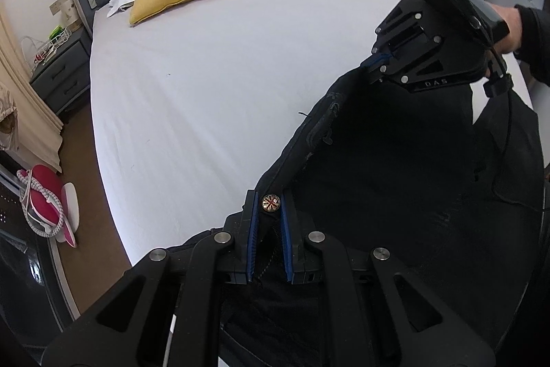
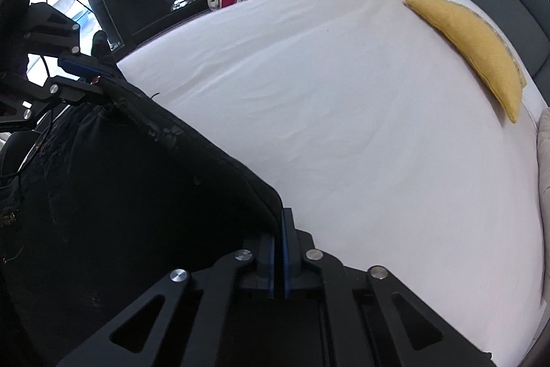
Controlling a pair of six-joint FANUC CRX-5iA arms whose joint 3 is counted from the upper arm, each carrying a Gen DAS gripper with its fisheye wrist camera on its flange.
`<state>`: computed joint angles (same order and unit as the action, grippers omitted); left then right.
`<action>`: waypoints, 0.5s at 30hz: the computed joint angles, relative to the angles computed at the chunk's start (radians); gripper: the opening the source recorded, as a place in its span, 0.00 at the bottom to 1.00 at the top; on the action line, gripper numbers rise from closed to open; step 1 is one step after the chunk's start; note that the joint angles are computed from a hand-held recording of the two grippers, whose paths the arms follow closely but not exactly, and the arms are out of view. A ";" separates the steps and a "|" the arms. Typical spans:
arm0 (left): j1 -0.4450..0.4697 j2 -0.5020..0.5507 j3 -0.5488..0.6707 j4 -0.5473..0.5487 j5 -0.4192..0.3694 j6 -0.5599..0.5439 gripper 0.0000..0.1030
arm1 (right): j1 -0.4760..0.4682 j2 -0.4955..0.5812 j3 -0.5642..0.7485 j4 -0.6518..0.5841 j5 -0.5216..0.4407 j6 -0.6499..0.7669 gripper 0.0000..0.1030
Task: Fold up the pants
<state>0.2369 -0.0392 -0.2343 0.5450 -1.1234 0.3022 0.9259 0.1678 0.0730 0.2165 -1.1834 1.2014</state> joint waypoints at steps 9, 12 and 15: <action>0.066 -0.122 -0.080 0.025 -0.074 -0.063 0.11 | 0.100 -0.033 -0.031 0.003 0.044 -0.023 0.04; 0.112 -0.196 -0.130 0.024 -0.108 -0.104 0.11 | 0.151 -0.075 -0.075 0.014 0.051 -0.049 0.04; 0.167 -0.284 -0.190 0.015 -0.147 -0.159 0.11 | 0.227 -0.118 -0.130 0.074 0.025 -0.089 0.04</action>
<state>0.4037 -0.3230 -0.4240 0.5603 -1.2702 0.1431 1.1524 0.0496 -0.0568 0.2902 -1.1587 1.1123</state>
